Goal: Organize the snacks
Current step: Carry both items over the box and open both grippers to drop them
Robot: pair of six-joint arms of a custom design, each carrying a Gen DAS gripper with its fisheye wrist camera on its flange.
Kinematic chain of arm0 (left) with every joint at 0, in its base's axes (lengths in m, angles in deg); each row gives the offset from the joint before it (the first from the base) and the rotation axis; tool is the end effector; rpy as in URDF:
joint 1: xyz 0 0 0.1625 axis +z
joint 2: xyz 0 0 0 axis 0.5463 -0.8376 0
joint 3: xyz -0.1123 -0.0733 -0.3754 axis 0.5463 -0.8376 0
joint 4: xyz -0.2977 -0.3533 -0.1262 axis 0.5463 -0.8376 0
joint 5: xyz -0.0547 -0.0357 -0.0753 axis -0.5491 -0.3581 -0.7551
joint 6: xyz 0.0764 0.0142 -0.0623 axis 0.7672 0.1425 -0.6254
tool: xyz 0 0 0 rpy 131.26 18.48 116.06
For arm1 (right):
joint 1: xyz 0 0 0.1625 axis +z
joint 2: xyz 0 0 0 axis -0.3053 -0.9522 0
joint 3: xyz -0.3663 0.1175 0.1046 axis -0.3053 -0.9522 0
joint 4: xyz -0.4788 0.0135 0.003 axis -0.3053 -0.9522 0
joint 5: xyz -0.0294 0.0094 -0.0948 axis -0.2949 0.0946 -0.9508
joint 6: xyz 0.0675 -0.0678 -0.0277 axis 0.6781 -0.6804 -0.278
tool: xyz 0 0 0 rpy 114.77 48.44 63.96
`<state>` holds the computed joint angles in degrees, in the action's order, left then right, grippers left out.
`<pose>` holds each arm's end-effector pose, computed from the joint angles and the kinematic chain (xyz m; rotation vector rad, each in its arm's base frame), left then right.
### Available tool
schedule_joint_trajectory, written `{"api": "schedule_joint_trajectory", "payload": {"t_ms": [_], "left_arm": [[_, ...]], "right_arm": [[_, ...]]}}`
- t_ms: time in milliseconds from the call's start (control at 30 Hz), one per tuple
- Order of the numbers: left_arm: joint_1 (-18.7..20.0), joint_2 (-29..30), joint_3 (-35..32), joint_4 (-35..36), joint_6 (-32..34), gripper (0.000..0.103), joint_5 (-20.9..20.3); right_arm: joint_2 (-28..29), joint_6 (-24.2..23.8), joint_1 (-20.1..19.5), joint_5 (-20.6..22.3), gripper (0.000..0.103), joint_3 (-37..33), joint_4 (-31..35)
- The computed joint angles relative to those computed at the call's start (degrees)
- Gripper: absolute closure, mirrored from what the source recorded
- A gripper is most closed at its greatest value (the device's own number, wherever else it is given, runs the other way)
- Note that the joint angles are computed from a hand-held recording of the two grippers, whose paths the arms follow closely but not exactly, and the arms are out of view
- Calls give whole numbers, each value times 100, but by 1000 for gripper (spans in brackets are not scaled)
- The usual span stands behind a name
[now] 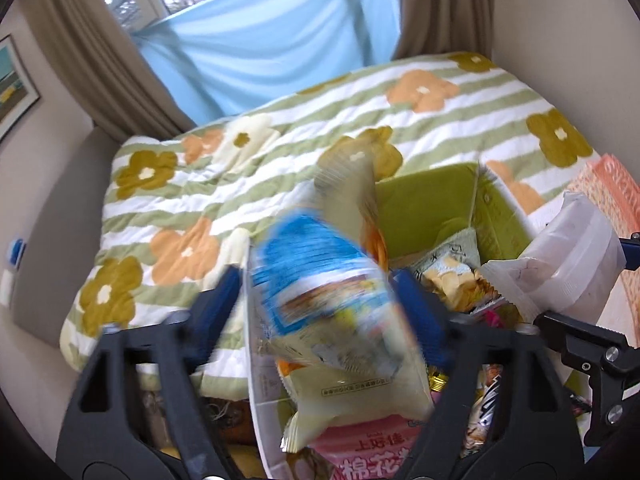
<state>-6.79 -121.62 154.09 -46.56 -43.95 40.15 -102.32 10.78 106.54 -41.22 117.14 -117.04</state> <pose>-0.4467 -0.4636 0.0287 0.5390 2.0131 -0.6249 0.0989 -0.3981 0.3684 0.6237 -2.6097 0.5922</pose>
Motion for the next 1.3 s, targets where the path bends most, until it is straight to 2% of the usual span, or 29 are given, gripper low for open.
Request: {"api": "schedule_joint_trajectory", "payload": {"t_ms": [33,133,267,467,767,833,900,933,1300], "left_arm": [[21,-10,56,-192,169,0,-35],[28,-39,156,-423,368,0,-160],[29,-110,242,-472,189,0,-493],[-91,-629,693,-610,-459,0,-946],[-356,-1257,1182,-286,-1423,0,-1127],[-421,-1357,1274,-225,-1579,1,-1173],[-486,-1462,1363,-137,-1720,1,-1226],[-505,-1531,1413,-67,-1792,1,-1246],[-727,-1804,1739,-200,-2064,1,-1394]], "right_arm": [[28,66,13,-57,34,16,-26],[90,184,43,-230,34,40,-52],[122,211,10,-329,34,51,-34],[60,139,-51,-230,34,45,79],[63,285,140,-422,31,68,213],[33,294,127,-320,23,107,188],[-83,217,107,-152,4,206,-9],[-159,175,108,-84,1,262,-108],[-594,77,268,-225,1,528,-81]]}}
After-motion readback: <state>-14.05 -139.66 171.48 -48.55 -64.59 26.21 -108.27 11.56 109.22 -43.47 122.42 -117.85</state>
